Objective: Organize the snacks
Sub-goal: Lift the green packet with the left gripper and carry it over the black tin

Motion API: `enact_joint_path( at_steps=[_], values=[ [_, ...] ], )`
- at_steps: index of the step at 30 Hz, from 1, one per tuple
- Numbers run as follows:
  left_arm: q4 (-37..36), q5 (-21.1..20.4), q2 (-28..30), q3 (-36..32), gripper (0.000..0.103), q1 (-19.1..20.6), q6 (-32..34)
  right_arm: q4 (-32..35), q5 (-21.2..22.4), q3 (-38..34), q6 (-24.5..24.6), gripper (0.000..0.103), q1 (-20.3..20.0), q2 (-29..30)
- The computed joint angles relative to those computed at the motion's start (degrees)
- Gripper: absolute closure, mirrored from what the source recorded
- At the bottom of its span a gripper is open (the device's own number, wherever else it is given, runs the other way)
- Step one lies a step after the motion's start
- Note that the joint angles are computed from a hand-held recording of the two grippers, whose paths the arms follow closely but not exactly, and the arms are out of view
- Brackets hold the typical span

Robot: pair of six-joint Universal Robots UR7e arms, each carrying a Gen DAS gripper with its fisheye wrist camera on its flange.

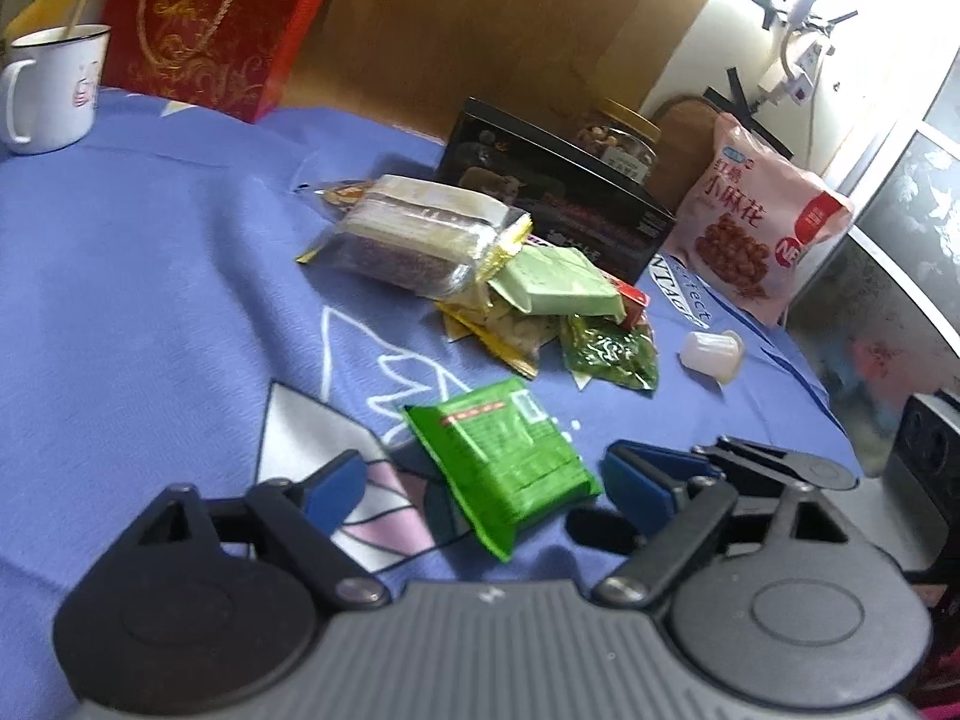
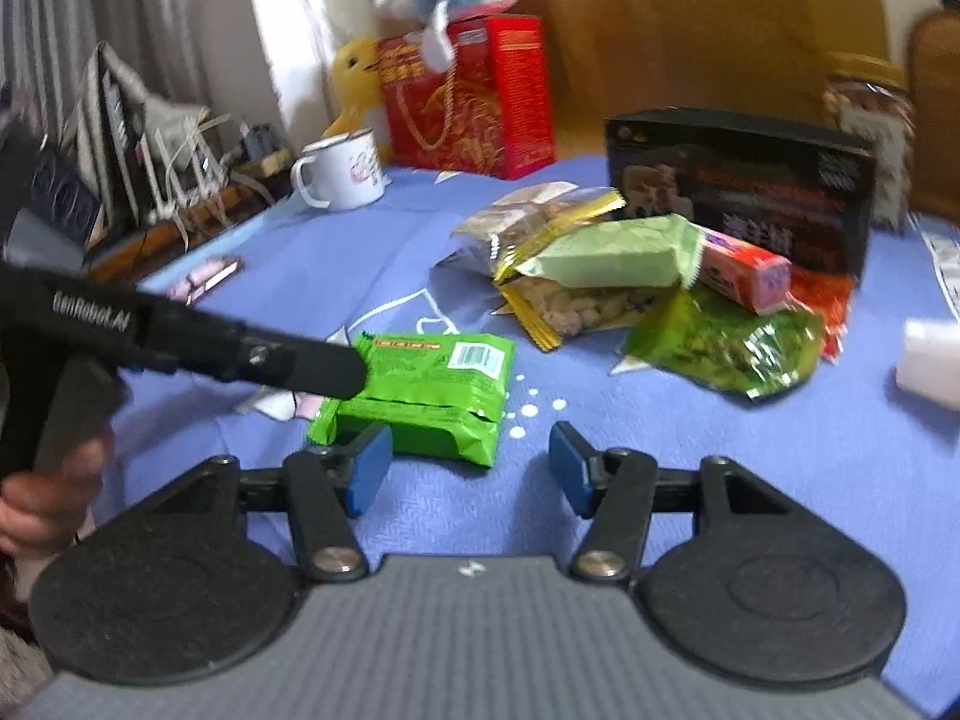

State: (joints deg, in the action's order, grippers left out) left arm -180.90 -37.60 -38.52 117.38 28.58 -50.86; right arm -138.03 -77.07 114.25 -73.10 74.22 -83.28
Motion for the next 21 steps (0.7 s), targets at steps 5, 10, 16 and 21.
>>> enact_joint_path(
  at_steps=[5, 10, 16, 21],
  values=[
    [-1.39, -0.95, 2.14, -2.33, 0.054, 1.02, 3.86, -1.78, -0.50, 1.32, -4.34, 0.041, 0.59, 0.56],
    [1.18, -0.69, 2.69, -4.59, 0.057, 1.76, 4.37, -9.48, -0.16, 5.19, -7.09, 0.057, 0.53, -0.18],
    [-1.85, -2.38, 3.84, -8.27, 0.062, 2.54, 11.71, -12.45, 3.80, 5.11, -3.55, 0.060, -1.31, -1.12],
    [-3.71, -3.95, 5.93, -15.22, 0.062, 4.18, 22.00, -17.56, 7.35, 3.47, 0.37, 0.060, -1.34, -0.07]
  ],
)
